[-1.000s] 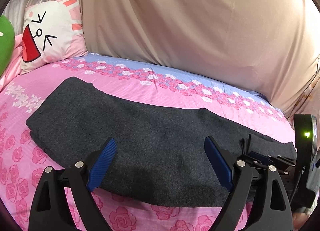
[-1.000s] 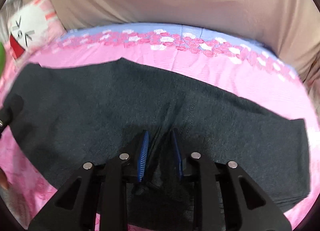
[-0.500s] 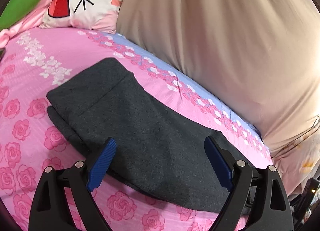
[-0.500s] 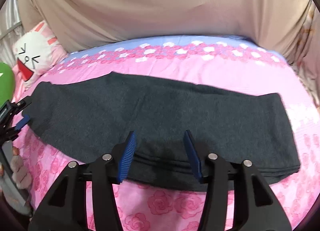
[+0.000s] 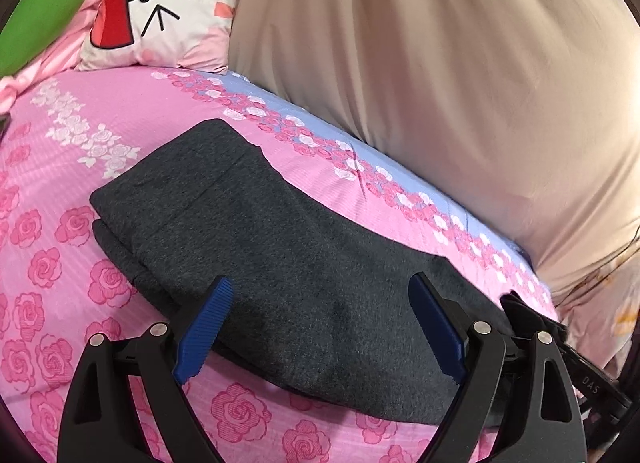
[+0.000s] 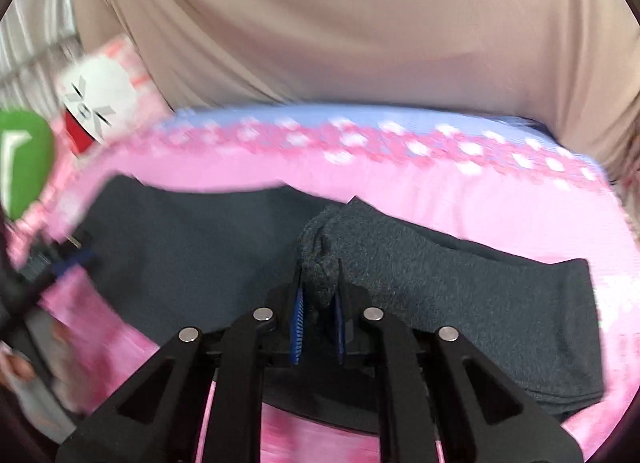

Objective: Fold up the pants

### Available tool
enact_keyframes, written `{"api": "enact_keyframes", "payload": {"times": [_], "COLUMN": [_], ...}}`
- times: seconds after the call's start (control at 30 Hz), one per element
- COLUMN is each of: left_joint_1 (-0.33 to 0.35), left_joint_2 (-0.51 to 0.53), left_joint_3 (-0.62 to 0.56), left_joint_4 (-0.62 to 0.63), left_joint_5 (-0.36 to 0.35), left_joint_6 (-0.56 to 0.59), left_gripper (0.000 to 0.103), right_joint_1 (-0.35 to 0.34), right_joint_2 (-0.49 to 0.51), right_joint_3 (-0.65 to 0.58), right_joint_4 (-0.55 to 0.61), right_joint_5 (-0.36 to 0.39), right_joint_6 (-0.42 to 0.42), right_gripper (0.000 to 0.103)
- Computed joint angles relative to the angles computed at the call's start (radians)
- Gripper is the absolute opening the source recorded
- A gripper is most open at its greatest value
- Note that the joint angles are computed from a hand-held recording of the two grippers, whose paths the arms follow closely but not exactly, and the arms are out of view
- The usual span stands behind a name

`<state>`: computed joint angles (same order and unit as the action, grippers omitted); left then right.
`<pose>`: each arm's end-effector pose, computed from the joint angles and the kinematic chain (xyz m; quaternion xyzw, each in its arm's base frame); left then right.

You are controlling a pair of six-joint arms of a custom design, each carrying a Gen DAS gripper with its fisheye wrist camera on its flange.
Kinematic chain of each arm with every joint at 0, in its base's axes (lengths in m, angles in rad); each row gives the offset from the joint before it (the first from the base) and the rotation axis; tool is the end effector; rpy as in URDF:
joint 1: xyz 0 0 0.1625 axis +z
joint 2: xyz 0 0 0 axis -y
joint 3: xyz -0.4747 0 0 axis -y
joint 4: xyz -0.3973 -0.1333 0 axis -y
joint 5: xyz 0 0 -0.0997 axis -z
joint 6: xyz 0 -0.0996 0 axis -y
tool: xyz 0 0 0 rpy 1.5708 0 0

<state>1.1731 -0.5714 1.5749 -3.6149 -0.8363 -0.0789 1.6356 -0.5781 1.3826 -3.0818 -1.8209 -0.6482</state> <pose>-0.0971 -0.7477 0.1328 -0.0477 0.8279 -0.5244 0.1932 0.1610 -0.8028 0.1270 0.2845 -0.8875 0.2951 0.2108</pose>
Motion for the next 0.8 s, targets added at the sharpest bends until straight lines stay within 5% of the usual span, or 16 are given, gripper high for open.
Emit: {"api": "enact_keyframes", "payload": {"times": [0.1,0.2,0.27,0.4,0.53,0.63,0.67,0.73,0.77,0.8], "left_joint_1": [0.005,0.01,0.03,0.091,0.13,0.119,0.115,0.1,0.09,0.086], "left_joint_2": [-0.04,-0.101,-0.147,-0.196,-0.177,-0.155,-0.15,-0.135,-0.13,-0.129], "left_joint_3": [0.046,0.117,0.15,0.143,0.064,0.022,0.011,-0.014,-0.02,-0.027], "left_joint_4": [-0.004,-0.044,-0.02,0.096,0.235,0.272,0.286,0.32,0.325,0.322], "left_joint_5": [-0.02,0.031,0.043,-0.04,-0.1,-0.043,-0.026,0.046,0.076,0.069], "left_joint_6": [-0.014,-0.008,-0.061,-0.221,-0.35,-0.366,-0.365,-0.367,-0.353,-0.34], "left_gripper": [0.087,0.087,0.087,0.087,0.087,0.089,0.081,0.048,0.016,0.016], "right_joint_1": [-0.004,-0.028,-0.04,-0.06,-0.103,-0.142,-0.151,-0.17,-0.176,-0.181], "right_joint_2": [0.059,0.007,-0.024,-0.063,-0.106,-0.142,-0.148,-0.159,-0.164,-0.167], "right_joint_3": [-0.047,0.059,0.117,0.218,0.265,0.285,0.286,0.281,0.278,0.276], "right_joint_4": [0.082,-0.021,-0.1,-0.295,-0.347,-0.344,-0.339,-0.313,-0.296,-0.285], "right_joint_5": [-0.093,-0.008,0.016,-0.017,0.02,0.11,0.139,0.188,0.207,0.224], "right_joint_6": [-0.004,-0.009,-0.016,-0.073,-0.067,0.005,0.031,0.083,0.098,0.114], "right_gripper": [0.021,0.028,0.044,0.052,0.064,0.071,0.073,0.074,0.074,0.074]}}
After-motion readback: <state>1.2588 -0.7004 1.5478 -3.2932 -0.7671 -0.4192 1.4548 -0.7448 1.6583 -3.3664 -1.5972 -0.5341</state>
